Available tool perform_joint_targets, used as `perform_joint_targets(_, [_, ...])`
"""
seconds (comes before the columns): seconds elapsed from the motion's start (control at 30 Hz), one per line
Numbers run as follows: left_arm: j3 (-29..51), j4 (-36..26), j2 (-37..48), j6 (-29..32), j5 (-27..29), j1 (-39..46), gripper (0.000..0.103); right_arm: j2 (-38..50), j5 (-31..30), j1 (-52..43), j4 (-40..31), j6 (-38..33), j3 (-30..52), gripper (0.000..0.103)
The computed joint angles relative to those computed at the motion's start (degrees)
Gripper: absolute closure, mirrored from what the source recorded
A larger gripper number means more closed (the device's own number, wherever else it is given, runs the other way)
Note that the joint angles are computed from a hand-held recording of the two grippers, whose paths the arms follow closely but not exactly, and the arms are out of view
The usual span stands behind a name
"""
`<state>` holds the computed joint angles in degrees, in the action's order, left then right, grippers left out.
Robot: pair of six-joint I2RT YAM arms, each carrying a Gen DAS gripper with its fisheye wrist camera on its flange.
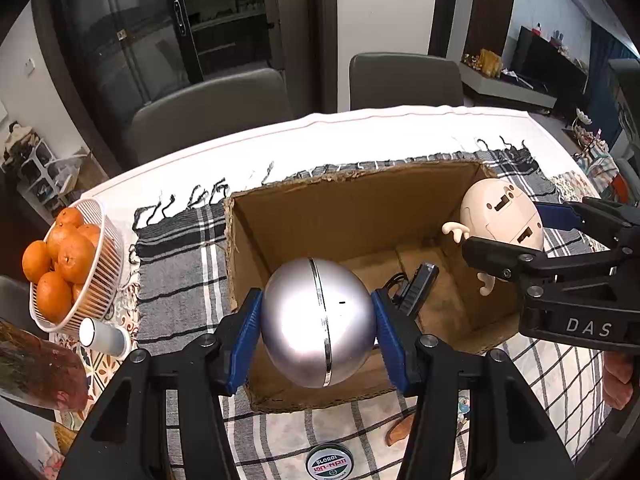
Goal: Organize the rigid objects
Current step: 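Lift the silver sphere with the left tool while the right tool carries the beige toy over the box, then open both tools, dropping the silver sphere and beige toy into the box, then withdraw both open tools from the box toward the items on the cloth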
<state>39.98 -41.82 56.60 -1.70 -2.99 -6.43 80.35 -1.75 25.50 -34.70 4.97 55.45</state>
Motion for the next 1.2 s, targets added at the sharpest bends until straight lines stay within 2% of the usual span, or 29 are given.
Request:
perform_joint_targets(0.2, [-0.01, 0.55, 2.60, -0.89, -0.02, -0.03, 0.050, 3.46, -0.32, -0.08, -1.10, -0.82, 1.77, 0.028])
perform_joint_targets(0.33, [0.00, 0.75, 4.54, -2.04, 1.94, 0.47, 0.050, 4.79, -2.43, -1.10, -1.49, -0.45, 1.97, 0.028])
perform_joint_targets(0.57, [-1.46, 0.93, 2.82, -3.17, 1.50, -0.31, 0.049, 2.89, -1.52, -0.62, -0.25, 0.35, 0.41, 0.028])
perform_joint_targets(1.0, [-4.51, -2.86, -11.89, -8.06, -3.05, -2.94, 0.046, -8.46, 3.47, 2.04, 4.08, 3.64, -8.42, 0.028])
perform_joint_targets(1.2, [-4.33, -9.46, -21.03, -10.86, -6.72, -7.34, 0.044, -16.06, 6.78, 4.73, 0.21, 5.29, -9.99, 0.028])
